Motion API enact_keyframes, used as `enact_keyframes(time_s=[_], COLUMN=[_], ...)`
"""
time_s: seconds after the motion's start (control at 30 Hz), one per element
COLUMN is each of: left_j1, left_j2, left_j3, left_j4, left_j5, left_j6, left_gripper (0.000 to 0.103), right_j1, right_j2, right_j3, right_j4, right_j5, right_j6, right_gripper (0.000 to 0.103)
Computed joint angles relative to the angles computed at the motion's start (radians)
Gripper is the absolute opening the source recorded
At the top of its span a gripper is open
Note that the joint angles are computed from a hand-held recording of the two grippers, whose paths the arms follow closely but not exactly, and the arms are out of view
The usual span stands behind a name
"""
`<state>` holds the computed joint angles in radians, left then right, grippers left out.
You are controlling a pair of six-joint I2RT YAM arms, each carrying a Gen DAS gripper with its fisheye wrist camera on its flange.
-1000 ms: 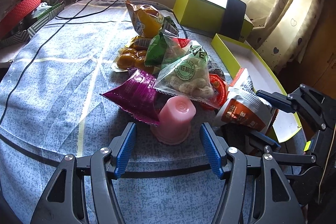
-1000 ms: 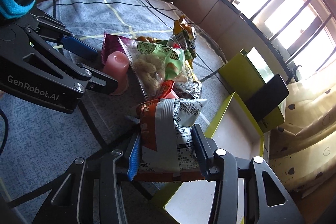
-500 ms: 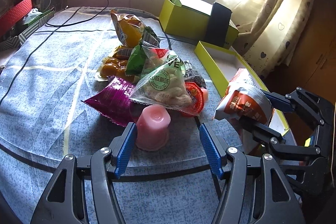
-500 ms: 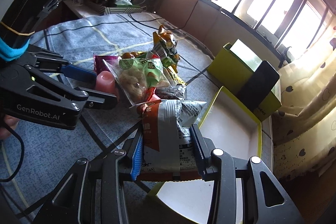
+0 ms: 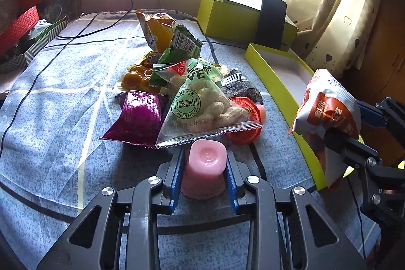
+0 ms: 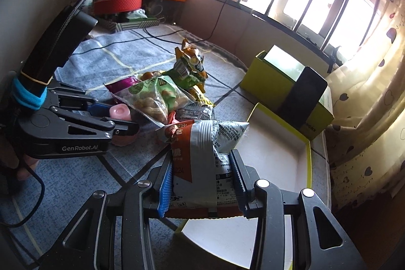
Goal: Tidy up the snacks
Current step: 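Carry the chip bag toward the tray while the left gripper grasps a pink jelly cup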
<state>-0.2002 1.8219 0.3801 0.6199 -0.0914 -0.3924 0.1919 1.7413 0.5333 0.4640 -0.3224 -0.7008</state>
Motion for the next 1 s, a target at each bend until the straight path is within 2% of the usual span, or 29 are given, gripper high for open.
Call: enact_keyframes(time_s=[0.5, 0.83, 1.0], left_j1=[-0.059, -0.051, -0.035], left_j2=[-0.163, -0.184, -0.149], left_j3=[-0.099, -0.113, -0.105], left_j4=[-0.018, -0.011, -0.001], left_j5=[-0.048, -0.034, -0.017], left_j6=[-0.014, -0.004, -0.005], left_gripper=[0.025, 0.025, 0.025], right_j1=[-0.047, -0.078, -0.082], right_j2=[-0.022, -0.034, -0.029], right_j3=[0.004, 0.007, 0.010], right_j4=[-0.049, -0.064, -0.066], right_j5=[-0.098, -0.116, -0.120], right_j6=[0.064, 0.086, 0.082], right_gripper=[0.039, 0.039, 0.039])
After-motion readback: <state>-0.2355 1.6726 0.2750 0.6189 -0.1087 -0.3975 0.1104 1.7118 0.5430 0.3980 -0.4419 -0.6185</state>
